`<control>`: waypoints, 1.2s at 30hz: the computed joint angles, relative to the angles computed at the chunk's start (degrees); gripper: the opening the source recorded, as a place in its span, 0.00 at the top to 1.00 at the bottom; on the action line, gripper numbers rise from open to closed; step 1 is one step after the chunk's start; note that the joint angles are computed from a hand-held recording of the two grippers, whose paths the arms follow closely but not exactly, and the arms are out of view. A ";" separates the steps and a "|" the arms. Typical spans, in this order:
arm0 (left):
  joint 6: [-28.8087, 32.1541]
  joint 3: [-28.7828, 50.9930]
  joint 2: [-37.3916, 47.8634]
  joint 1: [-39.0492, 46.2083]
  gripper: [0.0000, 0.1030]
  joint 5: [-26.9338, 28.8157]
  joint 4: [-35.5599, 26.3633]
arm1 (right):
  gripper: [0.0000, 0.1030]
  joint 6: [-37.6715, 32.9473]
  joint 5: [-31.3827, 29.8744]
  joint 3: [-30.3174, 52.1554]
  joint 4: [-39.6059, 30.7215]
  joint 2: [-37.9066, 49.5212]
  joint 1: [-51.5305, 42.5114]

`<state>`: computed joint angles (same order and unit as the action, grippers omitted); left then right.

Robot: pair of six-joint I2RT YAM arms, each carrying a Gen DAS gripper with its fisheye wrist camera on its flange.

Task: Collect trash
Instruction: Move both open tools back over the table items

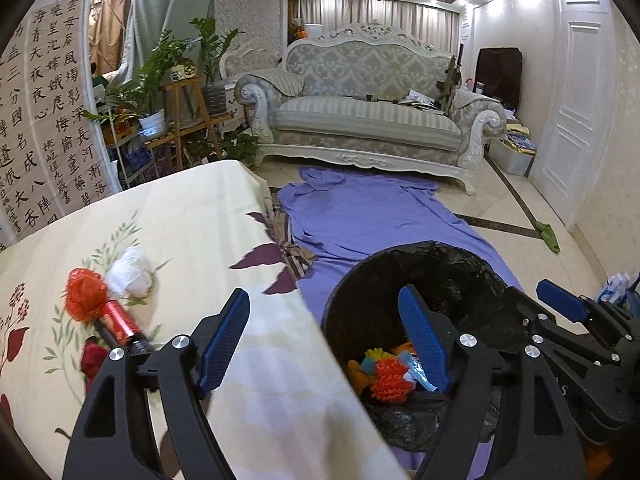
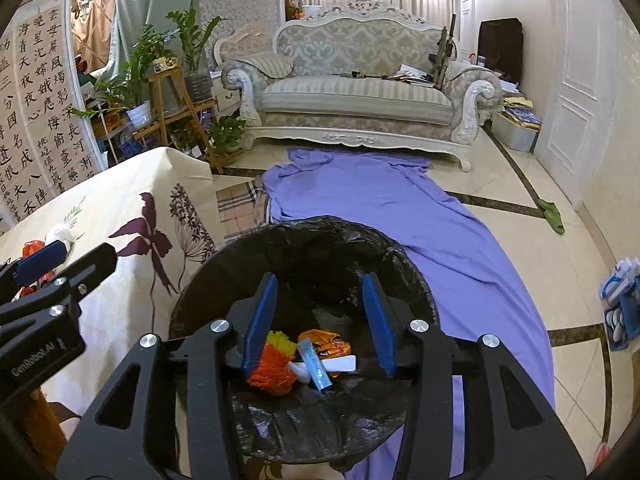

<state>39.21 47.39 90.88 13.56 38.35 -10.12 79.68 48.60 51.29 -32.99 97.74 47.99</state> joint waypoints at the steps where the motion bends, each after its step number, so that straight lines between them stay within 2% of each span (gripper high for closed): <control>1: 0.25 0.08 -0.23 0.67 0.27 0.21 -0.41 | 0.58 -0.14 -0.02 0.50 0.03 0.30 0.30; 7: 2.55 3.75 1.57 6.95 0.27 1.76 -4.05 | 0.58 -2.35 -0.30 5.36 0.34 3.42 1.83; 16: 5.31 12.75 8.52 16.85 0.26 2.38 -7.08 | 0.58 -10.57 -1.81 16.86 2.79 11.33 3.90; 25: 4.28 23.89 18.47 24.51 0.26 0.65 -8.34 | 0.58 -20.65 -5.00 34.06 2.97 22.87 5.77; 36: 2.06 35.71 28.31 29.03 0.26 -2.17 -9.82 | 0.58 -30.04 -9.20 56.24 -1.34 36.46 6.76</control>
<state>41.27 83.11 119.19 42.59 36.18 -19.94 49.64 39.40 107.53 -34.33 134.20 54.74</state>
